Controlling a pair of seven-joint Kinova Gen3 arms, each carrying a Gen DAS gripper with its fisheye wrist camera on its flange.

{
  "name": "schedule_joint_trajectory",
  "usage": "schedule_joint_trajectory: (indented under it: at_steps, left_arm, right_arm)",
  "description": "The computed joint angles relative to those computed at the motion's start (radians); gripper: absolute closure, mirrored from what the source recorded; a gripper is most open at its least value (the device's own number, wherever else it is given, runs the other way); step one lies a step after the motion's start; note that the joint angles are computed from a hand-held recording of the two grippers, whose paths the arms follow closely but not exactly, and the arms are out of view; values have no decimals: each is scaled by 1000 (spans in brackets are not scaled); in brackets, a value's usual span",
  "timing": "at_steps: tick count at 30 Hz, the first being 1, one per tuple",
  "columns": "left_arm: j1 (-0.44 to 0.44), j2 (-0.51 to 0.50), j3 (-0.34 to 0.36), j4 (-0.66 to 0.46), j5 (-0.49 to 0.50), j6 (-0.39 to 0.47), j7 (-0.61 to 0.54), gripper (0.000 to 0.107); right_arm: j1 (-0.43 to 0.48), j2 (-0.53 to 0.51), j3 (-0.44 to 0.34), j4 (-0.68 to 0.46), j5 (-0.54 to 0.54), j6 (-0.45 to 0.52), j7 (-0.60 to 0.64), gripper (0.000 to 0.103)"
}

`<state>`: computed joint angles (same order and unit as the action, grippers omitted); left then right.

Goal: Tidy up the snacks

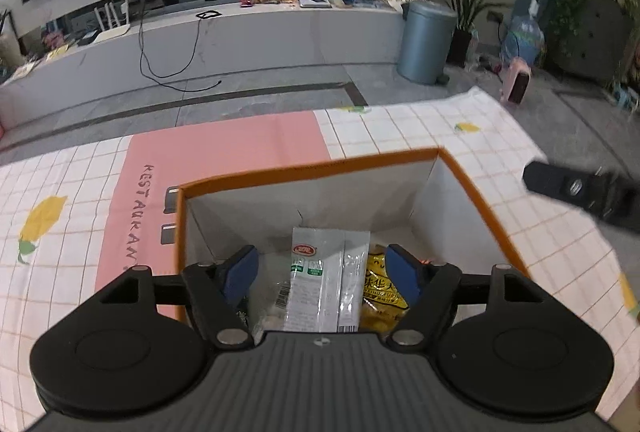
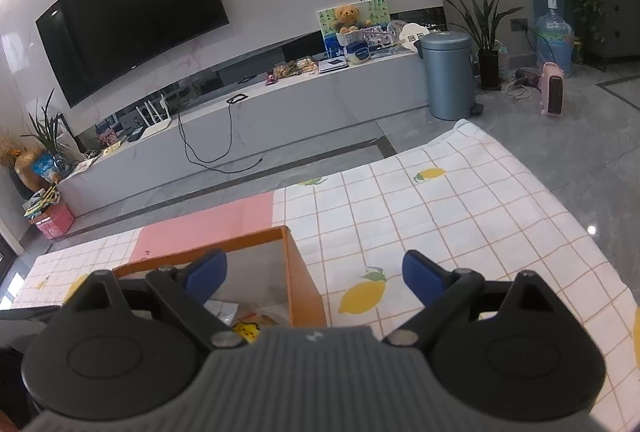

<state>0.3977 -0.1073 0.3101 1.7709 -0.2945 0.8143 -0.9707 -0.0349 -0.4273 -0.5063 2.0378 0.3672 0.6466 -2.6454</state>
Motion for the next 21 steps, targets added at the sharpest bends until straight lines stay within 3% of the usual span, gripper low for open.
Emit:
schedule_joint_trajectory:
  at_steps: [2, 11, 15, 19, 21]
  left_arm:
    - [-6, -33, -12, 6, 21, 1, -9, 22]
    - [-79, -200, -14, 65, 82, 4, -75, 20]
    - [-124, -258, 4, 99, 107, -7, -108, 19]
    - [-125, -298, -39, 112, 181, 3, -189, 19]
    - [-132, -312, -53, 92, 213, 44, -224, 19]
  right_arm:
    - [-19, 0, 13, 1, -8, -2, 22, 31]
    - [-37, 12, -32, -19, 11, 33, 53, 35]
    - [-45, 6, -59, -33, 20, 62, 44, 36]
    - [-31, -26, -120, -58, 12, 139, -10, 35]
    - [-15, -58, -168, -83, 2, 195, -47, 22]
